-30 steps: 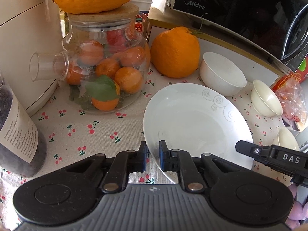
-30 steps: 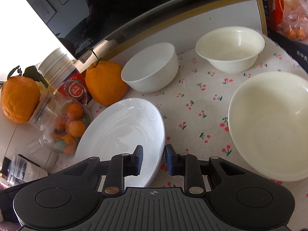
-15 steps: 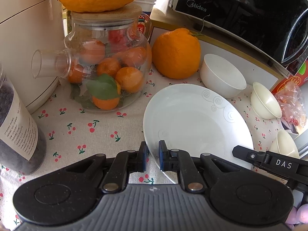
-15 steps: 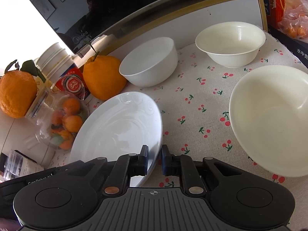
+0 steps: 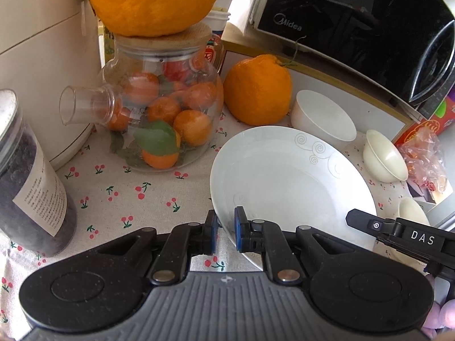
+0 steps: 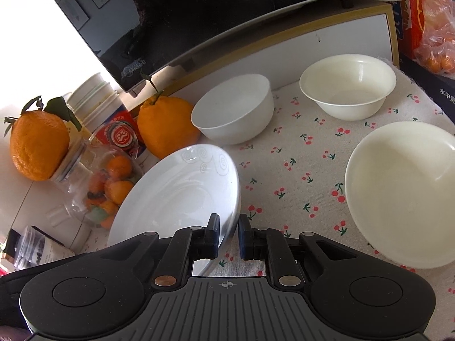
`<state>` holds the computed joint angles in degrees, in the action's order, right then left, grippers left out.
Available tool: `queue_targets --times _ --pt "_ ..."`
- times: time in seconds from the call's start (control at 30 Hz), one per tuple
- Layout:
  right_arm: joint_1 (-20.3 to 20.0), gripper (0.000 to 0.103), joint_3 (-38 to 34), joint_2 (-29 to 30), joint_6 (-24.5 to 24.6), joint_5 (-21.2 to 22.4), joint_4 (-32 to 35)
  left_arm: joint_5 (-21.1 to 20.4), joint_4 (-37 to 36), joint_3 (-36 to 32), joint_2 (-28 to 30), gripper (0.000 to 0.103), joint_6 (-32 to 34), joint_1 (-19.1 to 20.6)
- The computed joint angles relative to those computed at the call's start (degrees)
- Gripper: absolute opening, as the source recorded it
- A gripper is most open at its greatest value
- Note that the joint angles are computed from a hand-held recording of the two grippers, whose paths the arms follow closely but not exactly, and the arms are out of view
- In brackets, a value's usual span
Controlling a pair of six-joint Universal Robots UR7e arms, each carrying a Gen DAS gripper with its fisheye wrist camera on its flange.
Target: Organize plates and bowls
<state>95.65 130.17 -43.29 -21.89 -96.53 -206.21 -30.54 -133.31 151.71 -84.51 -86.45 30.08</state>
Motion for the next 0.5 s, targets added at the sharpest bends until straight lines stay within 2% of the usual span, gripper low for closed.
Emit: queue_targets --times 0.17,0.5 --pt "1.3 0.014 1.1 -1.7 -0.3 -2.0 0.2 -0.5 3.8 -1.1 -0.8 0.010 -1.6 -1.6" --pt "4.4 0.014 4.0 -8.1 1.0 -4.5 3.7 -3.2 15.5 -2.6 -5.6 0.010 -8.6 -7.9"
